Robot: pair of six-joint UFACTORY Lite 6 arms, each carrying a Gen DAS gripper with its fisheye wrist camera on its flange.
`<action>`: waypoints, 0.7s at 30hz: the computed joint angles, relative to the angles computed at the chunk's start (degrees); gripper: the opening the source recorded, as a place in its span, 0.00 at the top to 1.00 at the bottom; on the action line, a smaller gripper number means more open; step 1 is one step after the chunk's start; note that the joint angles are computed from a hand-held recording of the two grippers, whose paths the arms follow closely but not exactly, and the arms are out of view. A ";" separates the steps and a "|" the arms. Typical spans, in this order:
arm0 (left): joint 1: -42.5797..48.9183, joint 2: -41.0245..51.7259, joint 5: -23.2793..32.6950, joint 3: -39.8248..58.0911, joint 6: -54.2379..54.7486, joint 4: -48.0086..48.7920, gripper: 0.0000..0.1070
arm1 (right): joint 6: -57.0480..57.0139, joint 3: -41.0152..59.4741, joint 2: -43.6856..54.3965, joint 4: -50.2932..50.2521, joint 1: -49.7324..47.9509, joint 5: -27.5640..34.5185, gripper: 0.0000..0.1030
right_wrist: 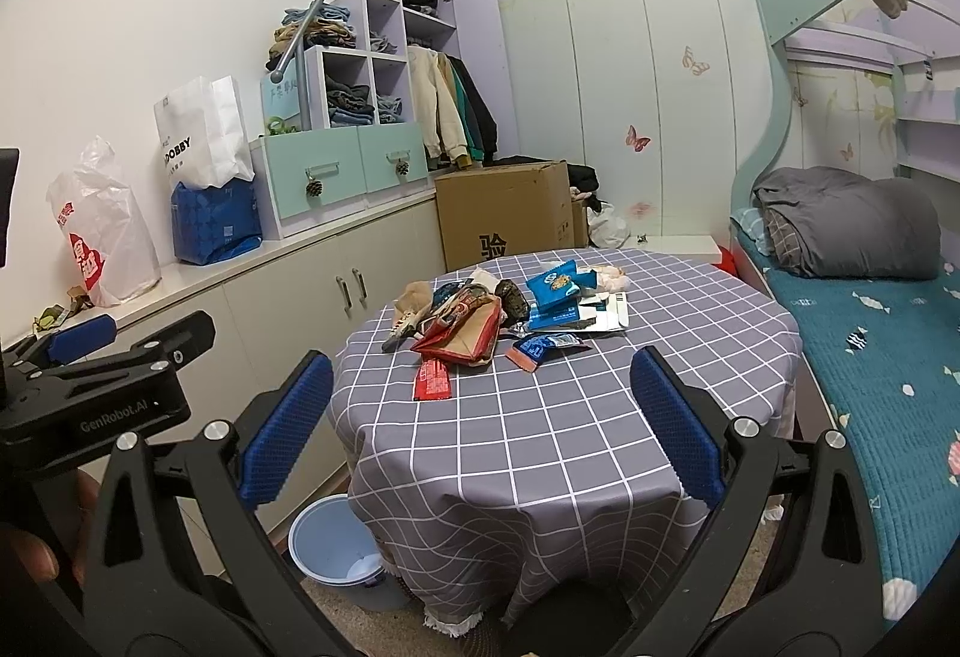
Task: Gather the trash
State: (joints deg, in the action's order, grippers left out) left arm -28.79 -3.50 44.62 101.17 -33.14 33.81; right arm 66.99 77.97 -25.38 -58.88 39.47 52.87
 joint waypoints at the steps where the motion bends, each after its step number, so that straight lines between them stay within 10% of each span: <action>1: 0.02 0.01 0.01 0.06 0.10 -0.07 0.08 | 0.07 0.02 0.00 -0.12 0.12 0.15 0.06; 21: 1.18 0.39 -0.36 0.25 1.32 -1.24 0.08 | 0.37 -1.71 -0.59 0.21 -0.94 -1.37 0.06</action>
